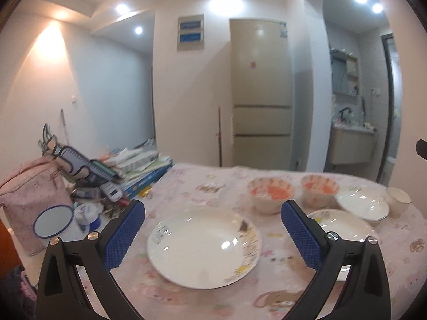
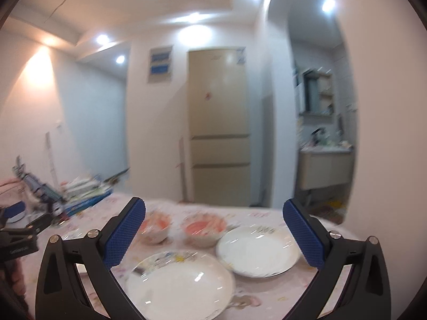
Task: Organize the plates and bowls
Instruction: 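Move both grippers toward the rim of the cartoon-rimmed white plate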
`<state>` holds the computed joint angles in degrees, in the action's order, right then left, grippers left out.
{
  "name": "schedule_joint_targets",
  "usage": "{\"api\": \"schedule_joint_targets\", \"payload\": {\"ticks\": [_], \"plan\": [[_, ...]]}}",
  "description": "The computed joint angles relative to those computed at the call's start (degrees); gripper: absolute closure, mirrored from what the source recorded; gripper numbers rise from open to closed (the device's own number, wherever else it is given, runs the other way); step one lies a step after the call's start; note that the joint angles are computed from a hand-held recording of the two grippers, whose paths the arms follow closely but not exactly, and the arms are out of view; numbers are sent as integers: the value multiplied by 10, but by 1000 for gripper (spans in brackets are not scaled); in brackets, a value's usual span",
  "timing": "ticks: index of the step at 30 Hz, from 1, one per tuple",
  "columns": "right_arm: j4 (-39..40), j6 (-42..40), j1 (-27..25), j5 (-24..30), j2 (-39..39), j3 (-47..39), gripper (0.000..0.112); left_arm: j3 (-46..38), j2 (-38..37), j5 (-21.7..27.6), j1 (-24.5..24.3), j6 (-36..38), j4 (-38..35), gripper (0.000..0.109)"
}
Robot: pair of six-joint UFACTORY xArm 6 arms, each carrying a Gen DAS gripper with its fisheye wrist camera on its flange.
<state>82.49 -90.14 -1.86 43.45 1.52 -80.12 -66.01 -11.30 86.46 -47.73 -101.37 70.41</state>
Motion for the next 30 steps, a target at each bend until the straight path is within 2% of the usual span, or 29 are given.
{"api": "schedule_joint_targets", "payload": {"ticks": [2, 4, 6, 9, 11, 12, 16, 19, 21, 24, 27, 29, 30], "plan": [[-73, 57, 21, 21, 13, -19, 9, 29, -30, -25, 23, 7, -30, 6], [-135, 107, 42, 36, 28, -36, 14, 60, -57, -57, 50, 15, -57, 6], [-201, 166, 65, 51, 50, -60, 26, 92, -86, -92, 79, 20, -83, 6], [-267, 228, 99, 65, 80, -87, 35, 143, -127, -158, 123, 22, -112, 11], [-295, 242, 125, 48, 88, -83, 43, 167, -145, -190, 153, 31, -134, 20], [-308, 250, 136, 45, 91, -80, 48, 180, -154, -208, 169, 35, -144, 22], [-362, 305, 164, 82, 125, -105, 63, 223, -182, -269, 223, 41, -177, 39], [-391, 337, 188, 74, 143, -104, 65, 263, -207, -347, 281, 49, -208, 45], [-403, 363, 198, 76, 157, -110, 70, 290, -217, -416, 327, 68, -243, 55], [-424, 420, 203, 132, 202, -158, 78, 323, -221, -520, 384, 102, -294, 58], [-433, 468, 199, 190, 245, -210, 84, 332, -215, -551, 407, 104, -302, 58], [-427, 483, 196, 224, 266, -237, 86, 342, -213, -586, 421, 112, -317, 66], [-424, 490, 195, 239, 277, -251, 87, 347, -211, -605, 429, 124, -332, 66]]}}
